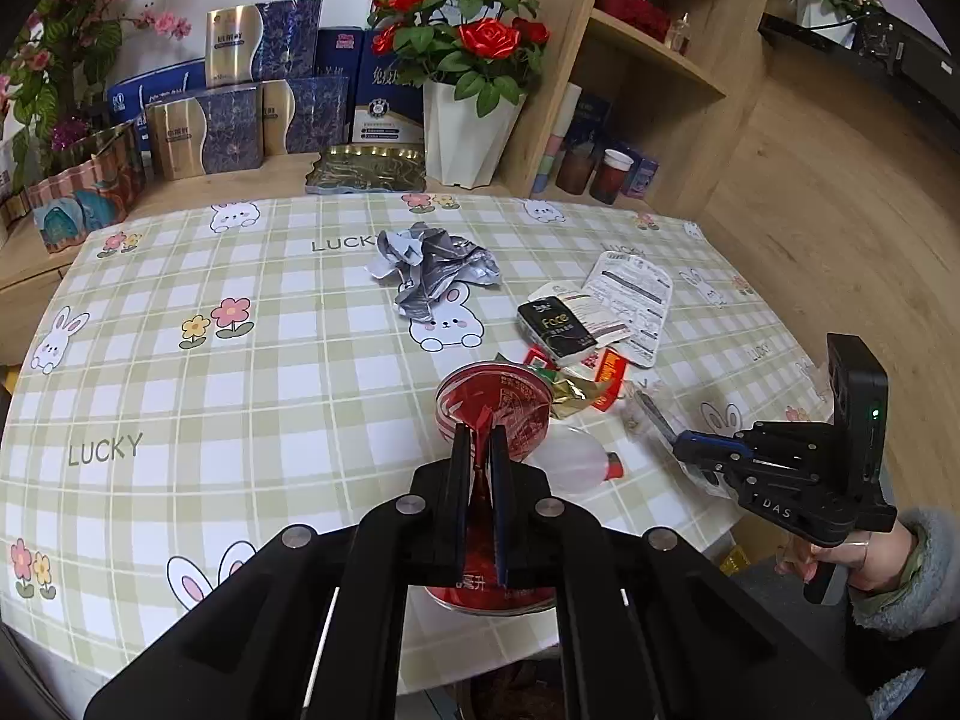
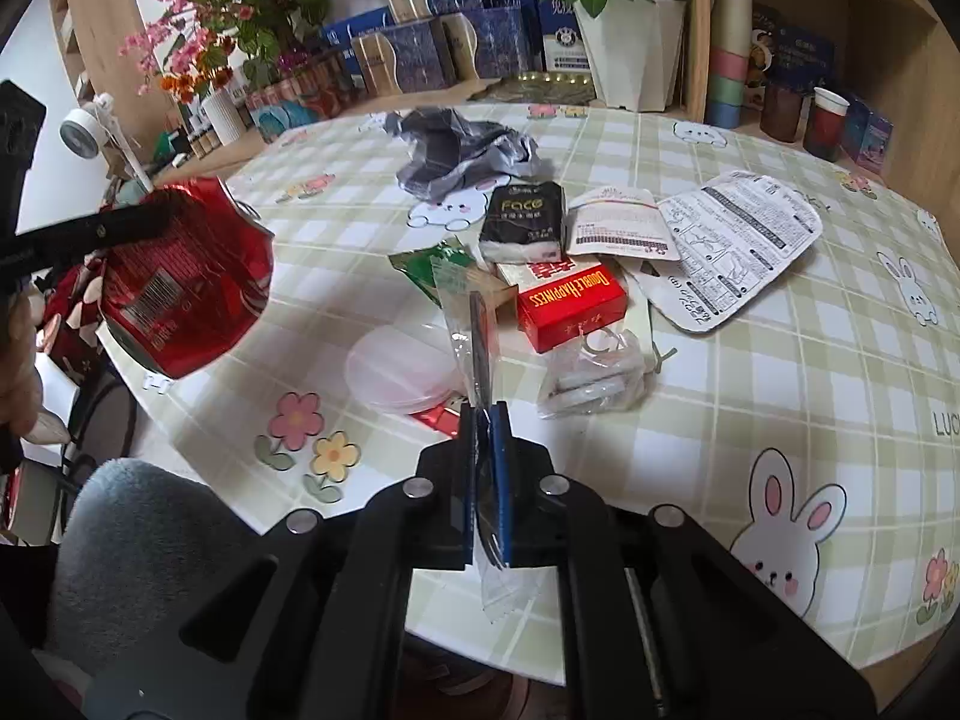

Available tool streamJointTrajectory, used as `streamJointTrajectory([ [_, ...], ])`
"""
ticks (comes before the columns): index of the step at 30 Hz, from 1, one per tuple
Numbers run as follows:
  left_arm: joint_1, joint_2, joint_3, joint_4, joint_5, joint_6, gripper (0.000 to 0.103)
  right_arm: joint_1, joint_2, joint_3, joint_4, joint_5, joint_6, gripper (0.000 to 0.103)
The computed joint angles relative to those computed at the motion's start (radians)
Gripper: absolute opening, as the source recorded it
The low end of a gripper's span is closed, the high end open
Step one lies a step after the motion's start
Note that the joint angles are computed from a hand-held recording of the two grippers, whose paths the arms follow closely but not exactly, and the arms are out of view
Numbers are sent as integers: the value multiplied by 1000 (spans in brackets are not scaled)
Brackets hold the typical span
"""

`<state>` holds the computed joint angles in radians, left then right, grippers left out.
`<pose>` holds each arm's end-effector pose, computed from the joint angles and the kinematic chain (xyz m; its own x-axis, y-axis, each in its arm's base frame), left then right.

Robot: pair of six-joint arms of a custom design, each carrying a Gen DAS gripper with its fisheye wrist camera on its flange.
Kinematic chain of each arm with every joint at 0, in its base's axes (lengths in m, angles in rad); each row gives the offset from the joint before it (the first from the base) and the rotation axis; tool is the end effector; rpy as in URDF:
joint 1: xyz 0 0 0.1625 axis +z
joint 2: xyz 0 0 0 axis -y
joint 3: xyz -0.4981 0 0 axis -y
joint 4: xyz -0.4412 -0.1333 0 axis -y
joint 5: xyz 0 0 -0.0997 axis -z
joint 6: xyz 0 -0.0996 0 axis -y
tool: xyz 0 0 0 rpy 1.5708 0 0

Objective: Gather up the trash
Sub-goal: 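Carry the clear plastic wrapper over the bin and open the right gripper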

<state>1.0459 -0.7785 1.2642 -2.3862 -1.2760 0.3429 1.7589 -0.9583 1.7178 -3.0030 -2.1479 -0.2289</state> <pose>-0.2956 -0.8342 0.2484 -0.6648 0.6502 -0.3677 0.7408 0.6372 -0.2125 0.2153 -0.7085 0.2631 -0.8305 -0.0017 0.5570 -0.3437 0.7885 -0.5100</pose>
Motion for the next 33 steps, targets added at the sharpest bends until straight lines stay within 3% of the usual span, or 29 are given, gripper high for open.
streamJointTrajectory([
  [14, -28, -132, 213, -93, -26, 2, 7, 40, -76, 147, -51, 55, 52, 9],
  [26, -39, -226, 384, -142, -34, 1, 7, 28, -107, 279, 29, 107, 105, 9],
  [33, -45, -247, 439, -154, -23, 1, 7, -14, -91, 288, 122, 152, 223, 9],
])
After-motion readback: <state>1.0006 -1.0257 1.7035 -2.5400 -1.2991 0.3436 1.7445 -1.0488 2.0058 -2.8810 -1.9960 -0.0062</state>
